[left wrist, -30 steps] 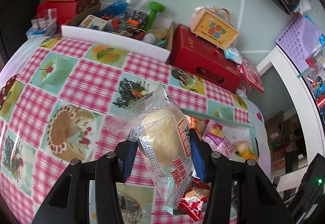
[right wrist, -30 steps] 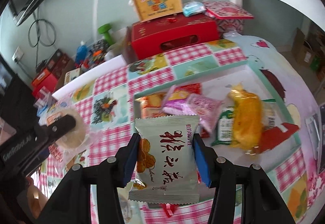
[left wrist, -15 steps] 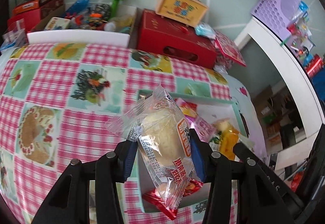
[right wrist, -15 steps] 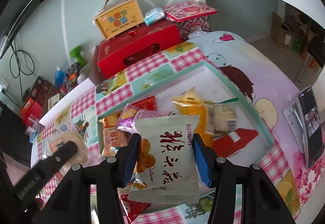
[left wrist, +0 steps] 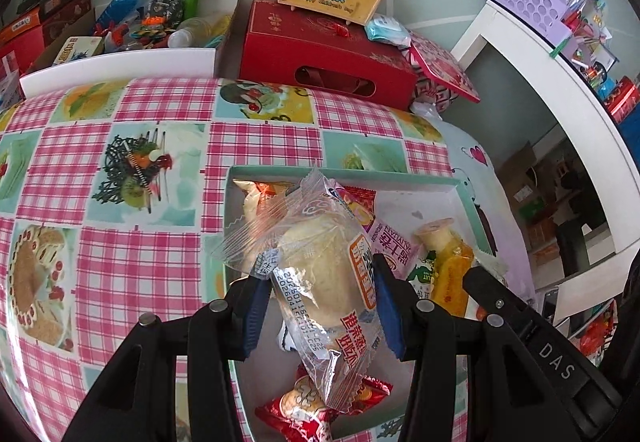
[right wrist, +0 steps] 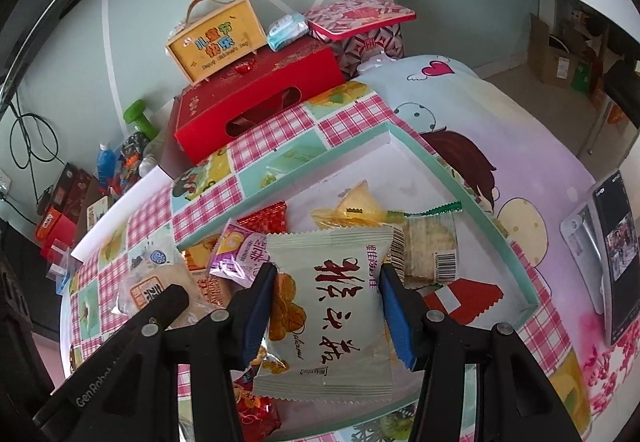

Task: Organize snacks
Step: 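Lift and carry both held snacks over the white tray, then open the left tool to drop the bun while the right tool releases the pastry pack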

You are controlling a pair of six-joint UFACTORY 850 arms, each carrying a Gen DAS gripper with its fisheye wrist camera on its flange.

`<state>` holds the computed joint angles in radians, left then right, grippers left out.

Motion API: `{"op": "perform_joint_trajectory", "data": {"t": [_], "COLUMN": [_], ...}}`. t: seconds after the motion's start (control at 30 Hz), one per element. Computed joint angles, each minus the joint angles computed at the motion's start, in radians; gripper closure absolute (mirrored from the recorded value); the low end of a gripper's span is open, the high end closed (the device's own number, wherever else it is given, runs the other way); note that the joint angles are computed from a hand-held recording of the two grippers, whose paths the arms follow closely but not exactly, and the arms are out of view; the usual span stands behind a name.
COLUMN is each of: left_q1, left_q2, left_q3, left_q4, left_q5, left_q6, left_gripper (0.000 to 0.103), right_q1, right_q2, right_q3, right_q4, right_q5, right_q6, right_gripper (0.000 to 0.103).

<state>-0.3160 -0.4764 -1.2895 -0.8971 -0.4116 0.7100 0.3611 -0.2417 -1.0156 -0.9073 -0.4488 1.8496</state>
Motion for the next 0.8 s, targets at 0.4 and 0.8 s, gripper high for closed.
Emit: {"op": "perform_joint_trajectory", "data": {"t": [0.4,0.8], "left_q1": [-0.04,-0.034], "left_q2": [-0.034,-0.043], "left_q3": [-0.022,-0.032], "left_q4": [0.092,0.078], "left_q5": [0.015,-0.028], "left_q6": [-0.037,-0.05], "left_gripper": [0.053,0.049], "right_q1": [-0.012,-0.019], "right_q2": [-0.012,-0.004], "right_q3": [-0.001,0.017], "right_q4": [-0.003,-0.004], "right_q5": [0.003,0.027], "right_q6": [-0.017,-0.01], "right_gripper": [0.048,0.048]}}
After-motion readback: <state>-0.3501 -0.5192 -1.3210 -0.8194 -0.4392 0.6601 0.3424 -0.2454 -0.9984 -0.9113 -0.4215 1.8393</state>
